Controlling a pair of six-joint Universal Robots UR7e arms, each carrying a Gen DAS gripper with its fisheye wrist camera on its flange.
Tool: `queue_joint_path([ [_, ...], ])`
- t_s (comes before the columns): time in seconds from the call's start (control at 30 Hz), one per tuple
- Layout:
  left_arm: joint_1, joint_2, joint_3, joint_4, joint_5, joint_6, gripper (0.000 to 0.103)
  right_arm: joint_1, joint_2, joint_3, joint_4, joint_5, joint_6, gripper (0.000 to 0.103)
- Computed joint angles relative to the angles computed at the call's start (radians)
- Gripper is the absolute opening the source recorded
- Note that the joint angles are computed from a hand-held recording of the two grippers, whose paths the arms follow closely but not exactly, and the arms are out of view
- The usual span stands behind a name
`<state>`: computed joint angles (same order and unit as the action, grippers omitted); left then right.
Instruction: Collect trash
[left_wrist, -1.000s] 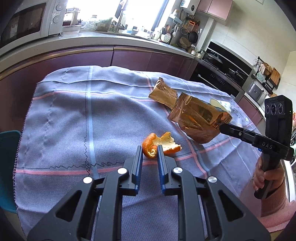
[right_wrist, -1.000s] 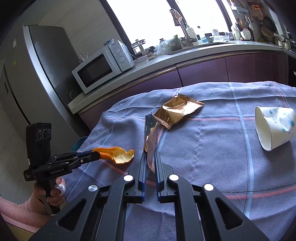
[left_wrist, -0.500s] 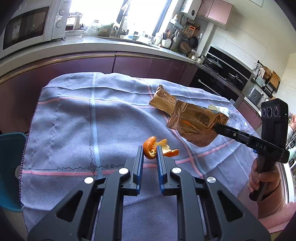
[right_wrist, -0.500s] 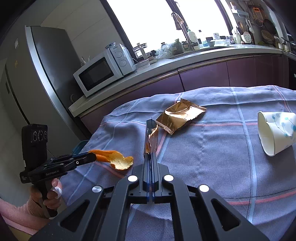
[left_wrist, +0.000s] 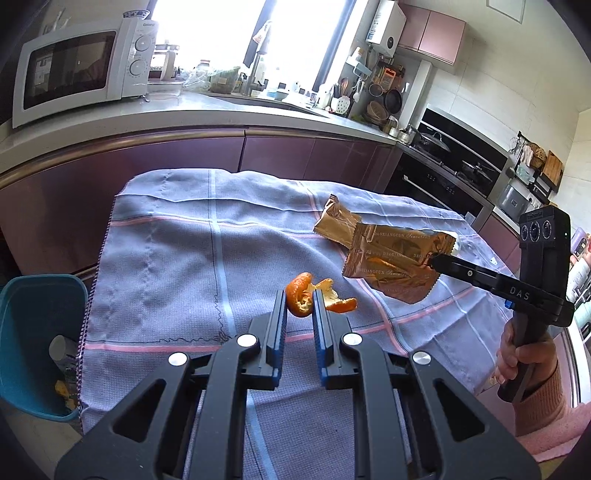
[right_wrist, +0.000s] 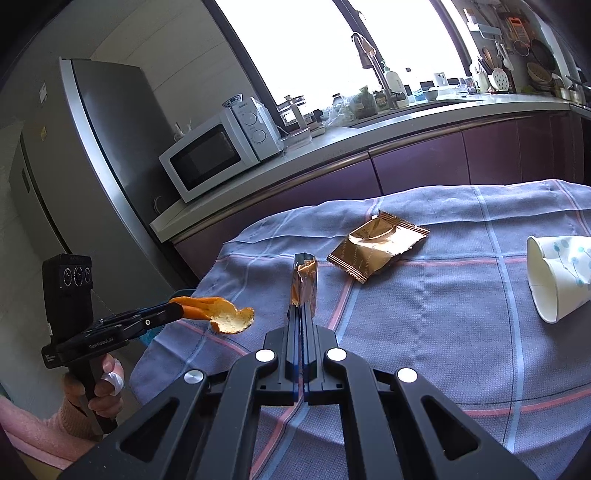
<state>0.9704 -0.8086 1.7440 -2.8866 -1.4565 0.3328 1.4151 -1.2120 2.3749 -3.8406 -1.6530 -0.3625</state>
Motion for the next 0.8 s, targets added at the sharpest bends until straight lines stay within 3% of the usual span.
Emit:
queue_joint_path([
  [0.8, 0.038, -0.143, 0.068, -0.087, 0.092, -0.018, 0.014, 0.100, 0.094, -0.150, 0.141, 0.080, -0.023, 0.000],
])
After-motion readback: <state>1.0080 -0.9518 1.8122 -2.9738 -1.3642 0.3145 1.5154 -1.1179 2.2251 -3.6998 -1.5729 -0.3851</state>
